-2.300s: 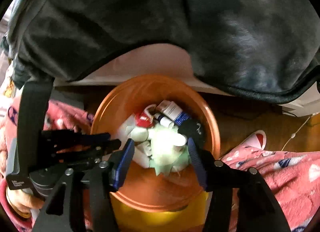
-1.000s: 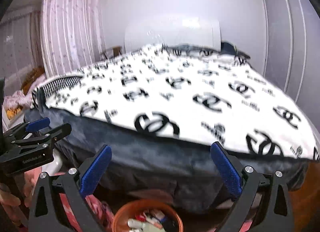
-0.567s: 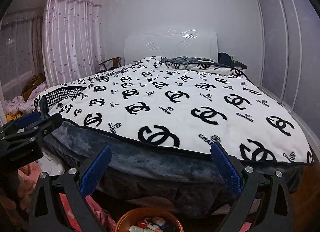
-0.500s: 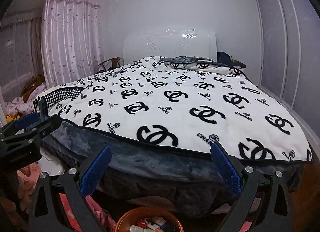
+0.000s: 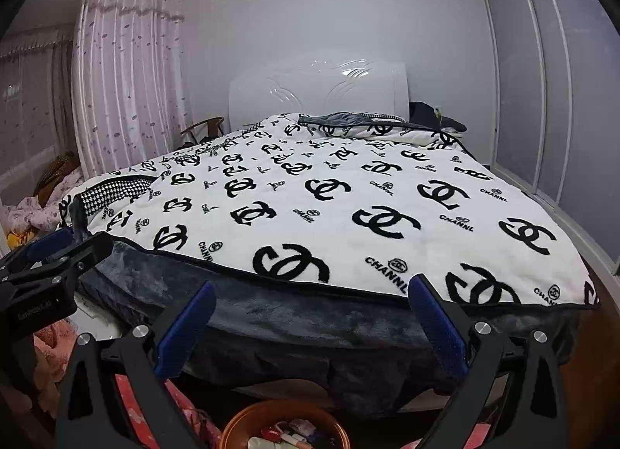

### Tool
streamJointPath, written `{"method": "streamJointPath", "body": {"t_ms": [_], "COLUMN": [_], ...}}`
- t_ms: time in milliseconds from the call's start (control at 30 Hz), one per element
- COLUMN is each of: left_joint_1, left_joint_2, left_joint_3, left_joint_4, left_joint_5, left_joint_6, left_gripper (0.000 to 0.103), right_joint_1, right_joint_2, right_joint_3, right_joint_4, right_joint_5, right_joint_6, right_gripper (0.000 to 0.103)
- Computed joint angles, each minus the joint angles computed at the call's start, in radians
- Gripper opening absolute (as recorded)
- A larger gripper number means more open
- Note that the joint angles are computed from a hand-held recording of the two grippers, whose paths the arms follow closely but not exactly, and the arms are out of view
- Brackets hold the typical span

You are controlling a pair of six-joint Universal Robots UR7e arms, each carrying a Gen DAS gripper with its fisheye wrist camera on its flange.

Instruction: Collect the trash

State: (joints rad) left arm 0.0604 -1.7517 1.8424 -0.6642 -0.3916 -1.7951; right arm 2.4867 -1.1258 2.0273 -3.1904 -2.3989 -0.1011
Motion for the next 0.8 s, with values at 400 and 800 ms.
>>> {"method": "streamJointPath", "body": {"t_ms": [400,800], "left_joint_1": [-0.004,-0.006], "left_joint_2": [0.001,0.000], "left_joint_3": [0.001,0.006], "left_joint_4": [-0.008,-0.037], "left_joint_5": [-0.003,-0.011], "left_joint_6": [0.009,0.036], "left_gripper": [0.091,0.091], "right_joint_1": [0.006,0.007], "right_joint_2": [-0.016,-0.019], "right_joint_3": [0.010,0.008], "right_joint_4": [0.008,0.021], "right_joint_5": [-0.008,-0.010], "right_joint_6": [0.017,0.027], "right_gripper": [0.097,0.098]}}
